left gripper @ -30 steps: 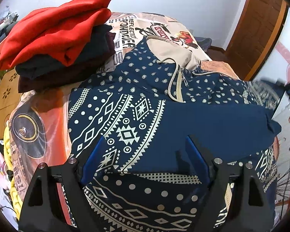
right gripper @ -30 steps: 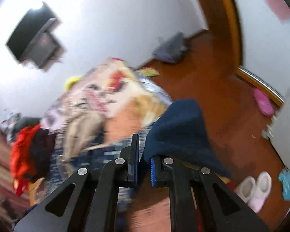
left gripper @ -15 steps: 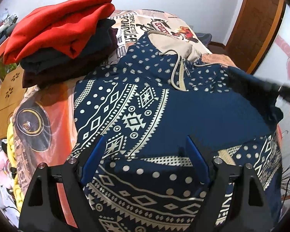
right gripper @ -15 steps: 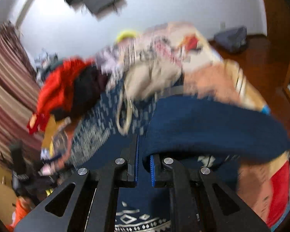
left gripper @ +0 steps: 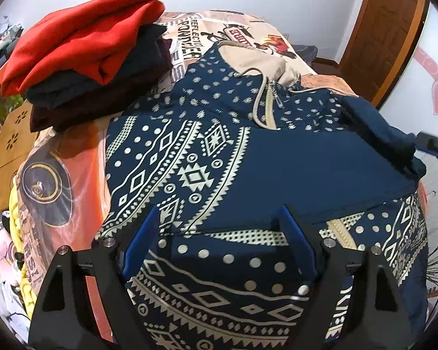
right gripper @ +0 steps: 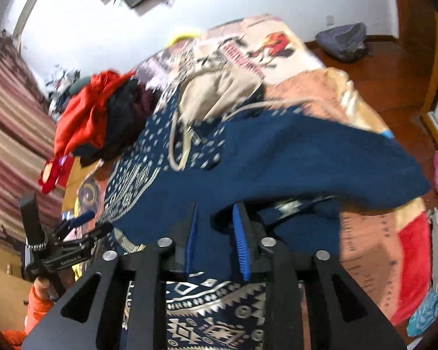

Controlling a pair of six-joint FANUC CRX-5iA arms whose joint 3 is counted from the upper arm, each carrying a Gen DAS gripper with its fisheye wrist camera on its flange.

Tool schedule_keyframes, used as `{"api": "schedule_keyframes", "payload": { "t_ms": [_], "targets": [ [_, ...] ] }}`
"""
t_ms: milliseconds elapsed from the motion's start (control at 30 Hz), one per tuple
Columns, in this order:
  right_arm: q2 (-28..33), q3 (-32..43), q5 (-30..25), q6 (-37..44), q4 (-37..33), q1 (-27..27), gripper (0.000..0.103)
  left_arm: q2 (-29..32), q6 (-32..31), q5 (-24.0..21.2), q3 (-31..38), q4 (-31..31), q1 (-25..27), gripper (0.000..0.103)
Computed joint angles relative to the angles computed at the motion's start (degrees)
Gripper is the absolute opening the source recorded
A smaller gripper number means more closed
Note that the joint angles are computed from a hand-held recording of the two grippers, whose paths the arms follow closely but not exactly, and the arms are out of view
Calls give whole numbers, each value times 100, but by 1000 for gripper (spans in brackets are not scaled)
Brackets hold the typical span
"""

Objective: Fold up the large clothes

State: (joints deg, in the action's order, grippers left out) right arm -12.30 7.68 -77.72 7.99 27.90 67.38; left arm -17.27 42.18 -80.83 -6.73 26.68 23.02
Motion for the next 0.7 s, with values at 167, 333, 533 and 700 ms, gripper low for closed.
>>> {"api": "schedule_keyframes", "payload": {
  "t_ms": [167,333,533,700],
  "targets": [
    [-383,-486,-282,-949,816,248,50,20,4,39,30,37,-116,83],
    [-768,-907,-589,-1847,853,134,51,40,60,39,29,41,-182,83],
    [-1285,-1551,-434,-2804,461,-116,51,103,184,-7,30,5,-218,83],
    [-1528,-1914,-133,-3133,159,-357,51,118,237,19,26,-67,-251,83]
  ]
}}
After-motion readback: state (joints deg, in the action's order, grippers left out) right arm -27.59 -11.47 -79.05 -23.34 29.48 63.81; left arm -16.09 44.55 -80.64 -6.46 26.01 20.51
